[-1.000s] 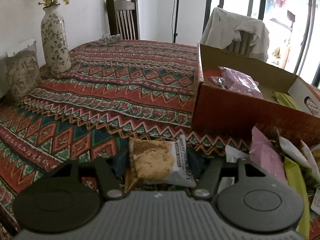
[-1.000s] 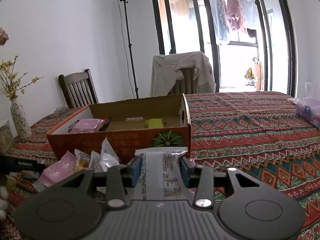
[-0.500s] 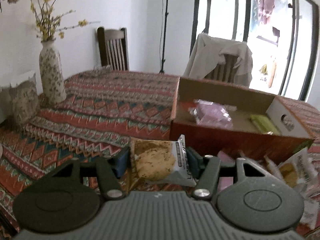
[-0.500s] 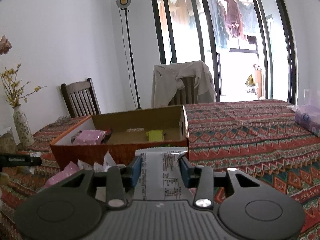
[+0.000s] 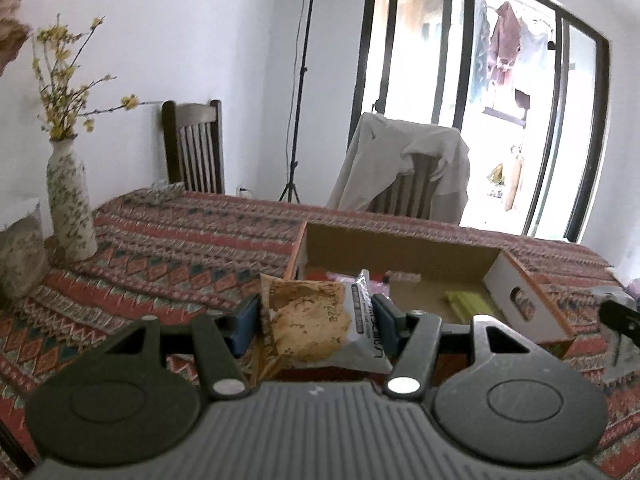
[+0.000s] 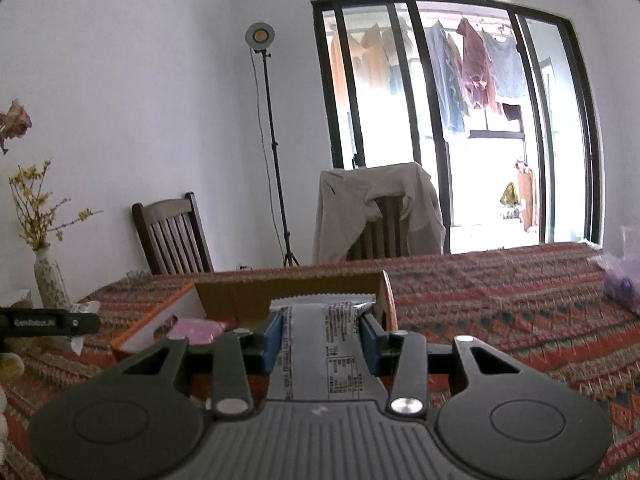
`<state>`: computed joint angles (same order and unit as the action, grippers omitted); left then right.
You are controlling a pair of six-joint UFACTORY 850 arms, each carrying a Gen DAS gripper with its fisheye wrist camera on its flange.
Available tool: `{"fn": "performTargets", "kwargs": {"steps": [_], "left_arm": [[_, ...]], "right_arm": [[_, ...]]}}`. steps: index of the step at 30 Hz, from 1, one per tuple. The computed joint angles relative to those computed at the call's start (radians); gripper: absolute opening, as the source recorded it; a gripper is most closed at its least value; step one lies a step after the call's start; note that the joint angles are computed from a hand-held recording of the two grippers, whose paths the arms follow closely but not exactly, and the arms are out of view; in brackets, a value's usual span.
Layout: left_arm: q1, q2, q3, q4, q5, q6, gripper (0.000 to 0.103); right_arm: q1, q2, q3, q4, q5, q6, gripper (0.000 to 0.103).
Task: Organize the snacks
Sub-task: 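Carry both packets over the box and open both tools to drop them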
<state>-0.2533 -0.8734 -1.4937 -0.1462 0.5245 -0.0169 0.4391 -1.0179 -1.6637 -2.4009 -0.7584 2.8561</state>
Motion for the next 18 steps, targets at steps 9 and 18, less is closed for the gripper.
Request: {"fn": "performTargets", "kwargs": {"steps": [9,18], "left_arm": [[-0.018,-0.053,-0.122,0.028,-0.050,-0.021,0.061],[-0.022,-0.172,-0.351,0.005,-0.161,-0.015,0.061]], "right_arm": [[-0.023,-0.071,-0.168,0.000,0.060,-0.053,0.040],[-0.052,-0.206,-0.437,0.063,0.160,-0.153,0.040]]}}
